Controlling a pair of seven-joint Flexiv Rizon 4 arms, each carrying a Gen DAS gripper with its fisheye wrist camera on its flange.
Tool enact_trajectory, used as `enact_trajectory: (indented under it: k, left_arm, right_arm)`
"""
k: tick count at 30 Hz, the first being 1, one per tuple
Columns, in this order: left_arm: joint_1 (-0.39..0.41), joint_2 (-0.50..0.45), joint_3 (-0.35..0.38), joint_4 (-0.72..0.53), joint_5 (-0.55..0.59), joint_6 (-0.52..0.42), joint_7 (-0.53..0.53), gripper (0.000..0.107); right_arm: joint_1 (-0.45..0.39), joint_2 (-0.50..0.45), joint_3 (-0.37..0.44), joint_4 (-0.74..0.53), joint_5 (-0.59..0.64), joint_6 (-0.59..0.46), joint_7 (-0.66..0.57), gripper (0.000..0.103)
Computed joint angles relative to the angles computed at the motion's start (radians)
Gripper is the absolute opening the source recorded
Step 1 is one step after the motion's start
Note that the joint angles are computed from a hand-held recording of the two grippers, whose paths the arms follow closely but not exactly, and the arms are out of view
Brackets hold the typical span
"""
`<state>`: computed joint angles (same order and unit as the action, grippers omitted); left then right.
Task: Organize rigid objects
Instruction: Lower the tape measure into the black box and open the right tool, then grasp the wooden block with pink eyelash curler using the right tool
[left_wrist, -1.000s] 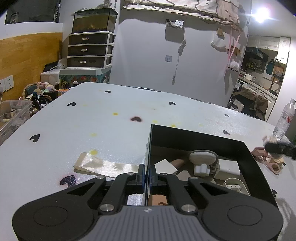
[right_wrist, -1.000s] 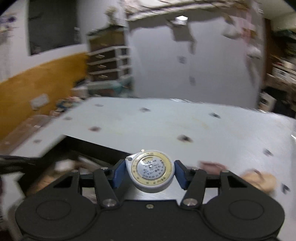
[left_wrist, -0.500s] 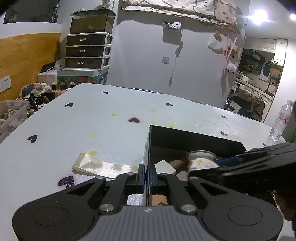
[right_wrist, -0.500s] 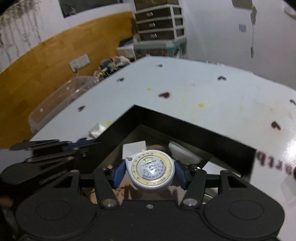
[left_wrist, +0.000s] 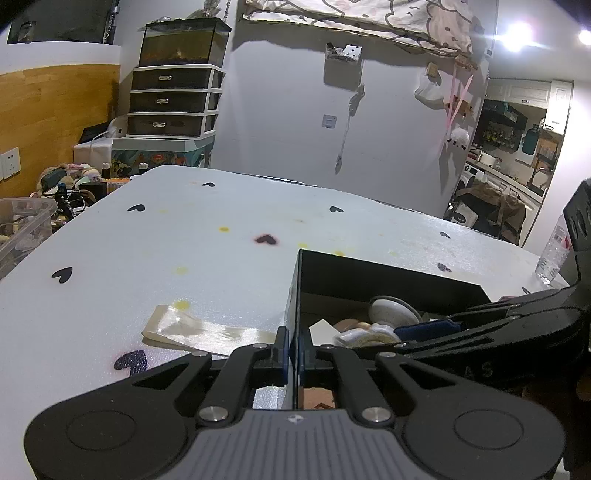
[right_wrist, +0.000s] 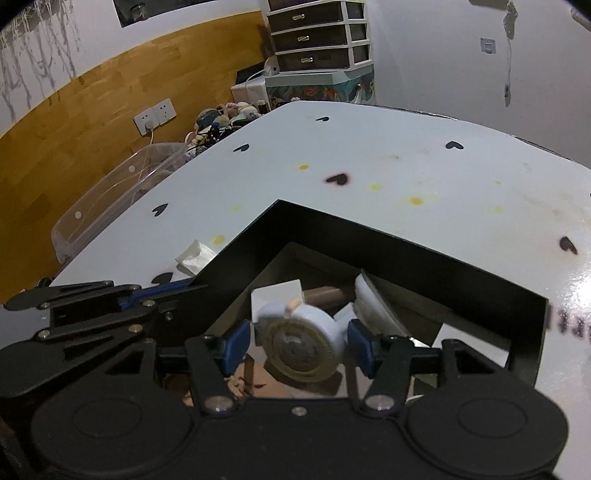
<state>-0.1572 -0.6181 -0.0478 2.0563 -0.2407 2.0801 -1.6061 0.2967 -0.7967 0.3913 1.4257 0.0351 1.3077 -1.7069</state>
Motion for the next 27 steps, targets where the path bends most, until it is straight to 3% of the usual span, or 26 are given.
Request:
enact_trajectory:
  k: [7, 18, 22, 27]
  left_arm:
    - [-0.001, 0.000, 0.001, 0.000, 0.000, 0.000, -0.001, 0.004]
    - [-0.002, 0.000, 0.002, -0.001, -0.001, -0.001, -0.001, 0.004]
    - [-0.004, -0.001, 0.004, 0.000, -0.003, 0.000, -0.001, 0.004]
    - [-0.010, -0.005, 0.010, -0.002, -0.012, -0.001, 0.002, 0.004]
  right_arm:
    - [-0.003, 0.012, -0.006, 0.026, -0.005, 0.028, 0.004, 0.060]
    - [-0.068, 0.041, 0.056, 0.082, 0.023, 0.106, -0.025, 0.061]
    - [-0.092, 0.056, 0.073, 0.116, 0.025, 0.169, -0.029, 0.066]
    - [-0.105, 0.089, 0.052, 0.184, -0.004, 0.295, 0.002, 0.082]
